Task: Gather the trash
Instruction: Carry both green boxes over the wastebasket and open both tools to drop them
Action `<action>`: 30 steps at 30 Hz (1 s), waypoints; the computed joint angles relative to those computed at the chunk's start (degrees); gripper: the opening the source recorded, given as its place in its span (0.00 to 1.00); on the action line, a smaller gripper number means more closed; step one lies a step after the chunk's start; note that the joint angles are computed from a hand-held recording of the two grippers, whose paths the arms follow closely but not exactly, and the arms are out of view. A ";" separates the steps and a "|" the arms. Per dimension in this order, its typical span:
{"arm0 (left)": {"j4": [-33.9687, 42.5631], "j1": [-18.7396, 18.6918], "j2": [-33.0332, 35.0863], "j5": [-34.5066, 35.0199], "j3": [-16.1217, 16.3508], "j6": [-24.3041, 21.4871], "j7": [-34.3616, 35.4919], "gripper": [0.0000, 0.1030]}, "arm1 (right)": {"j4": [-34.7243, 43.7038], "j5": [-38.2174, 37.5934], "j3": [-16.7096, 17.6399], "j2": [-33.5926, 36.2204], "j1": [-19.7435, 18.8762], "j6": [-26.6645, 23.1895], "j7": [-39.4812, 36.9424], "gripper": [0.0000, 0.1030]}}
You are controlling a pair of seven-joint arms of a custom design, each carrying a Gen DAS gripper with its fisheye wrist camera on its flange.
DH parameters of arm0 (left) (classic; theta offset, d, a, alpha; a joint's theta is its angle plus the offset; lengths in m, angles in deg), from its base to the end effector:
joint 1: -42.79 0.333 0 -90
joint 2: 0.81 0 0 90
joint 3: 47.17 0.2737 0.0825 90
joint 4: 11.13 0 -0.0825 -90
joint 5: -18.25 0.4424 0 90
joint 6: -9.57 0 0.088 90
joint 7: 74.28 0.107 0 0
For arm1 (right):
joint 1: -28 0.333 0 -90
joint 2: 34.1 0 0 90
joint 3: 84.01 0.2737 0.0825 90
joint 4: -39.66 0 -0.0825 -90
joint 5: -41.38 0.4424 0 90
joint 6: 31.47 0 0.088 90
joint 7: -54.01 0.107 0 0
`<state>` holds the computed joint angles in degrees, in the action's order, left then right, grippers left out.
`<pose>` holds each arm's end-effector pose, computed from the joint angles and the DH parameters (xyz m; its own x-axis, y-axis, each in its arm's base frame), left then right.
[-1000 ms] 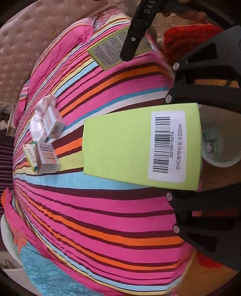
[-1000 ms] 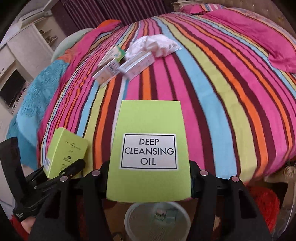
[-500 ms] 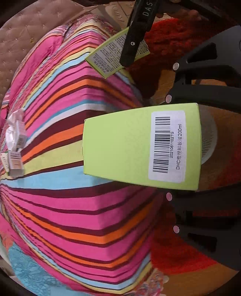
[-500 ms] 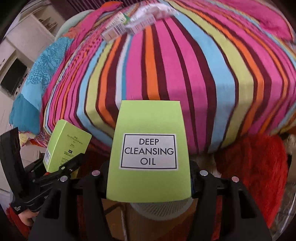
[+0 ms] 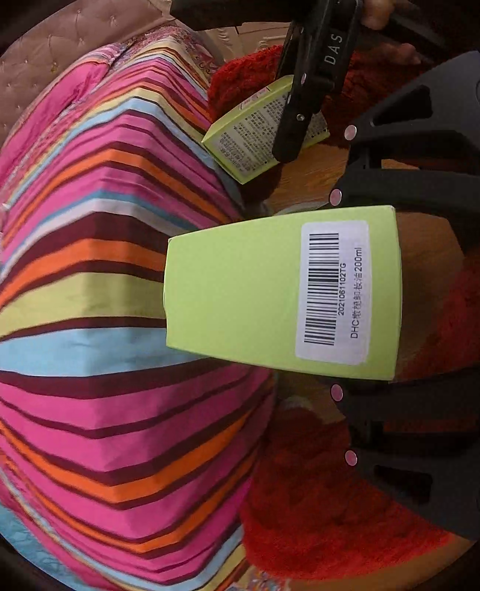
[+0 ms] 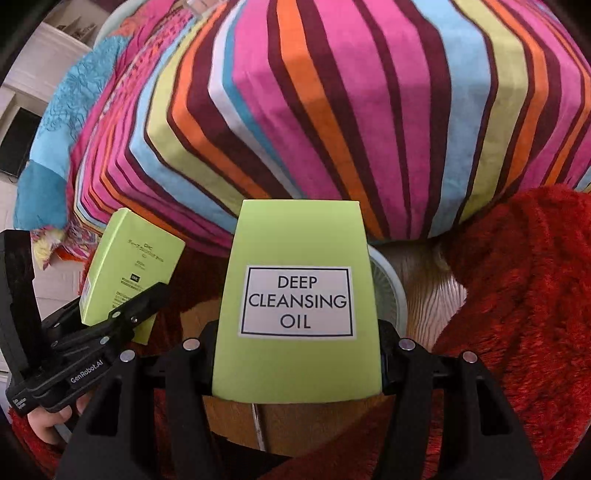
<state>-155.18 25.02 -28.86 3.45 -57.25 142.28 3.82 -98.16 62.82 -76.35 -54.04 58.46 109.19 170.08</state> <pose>0.4360 -0.2320 0.4131 -0.1436 -0.9688 0.2019 -0.9667 0.0936 -0.2381 0.4225 0.3309 0.4183 0.0121 -0.9141 -0.4052 -0.9789 0.0718 -0.1912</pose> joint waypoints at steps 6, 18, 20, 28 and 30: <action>1.32 -0.32 2.85 -1.84 0.47 -3.07 0.91 0.47 | 2.52 3.91 -0.98 3.88 0.41 -3.03 -2.18 0.53; 4.94 0.27 9.51 -4.70 -0.12 -8.77 2.52 0.47 | 5.97 7.87 -0.52 9.26 -1.83 -8.72 -4.36 0.53; 6.20 0.58 10.99 -4.65 -0.29 -9.81 2.97 0.47 | 6.80 7.62 -0.27 10.32 -1.99 -9.75 -4.50 0.53; 9.05 1.60 14.73 -3.81 -1.09 -13.31 2.52 0.47 | 8.94 8.27 0.22 12.94 -2.72 -12.72 -6.14 0.54; 9.78 1.77 15.74 -4.04 -1.17 -14.27 2.49 0.48 | 9.06 8.98 0.22 13.21 -2.83 -12.93 -6.68 0.55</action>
<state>-145.39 26.80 -13.13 -0.59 -58.42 128.01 6.31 -89.09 71.80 -76.14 -40.83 55.63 96.26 163.40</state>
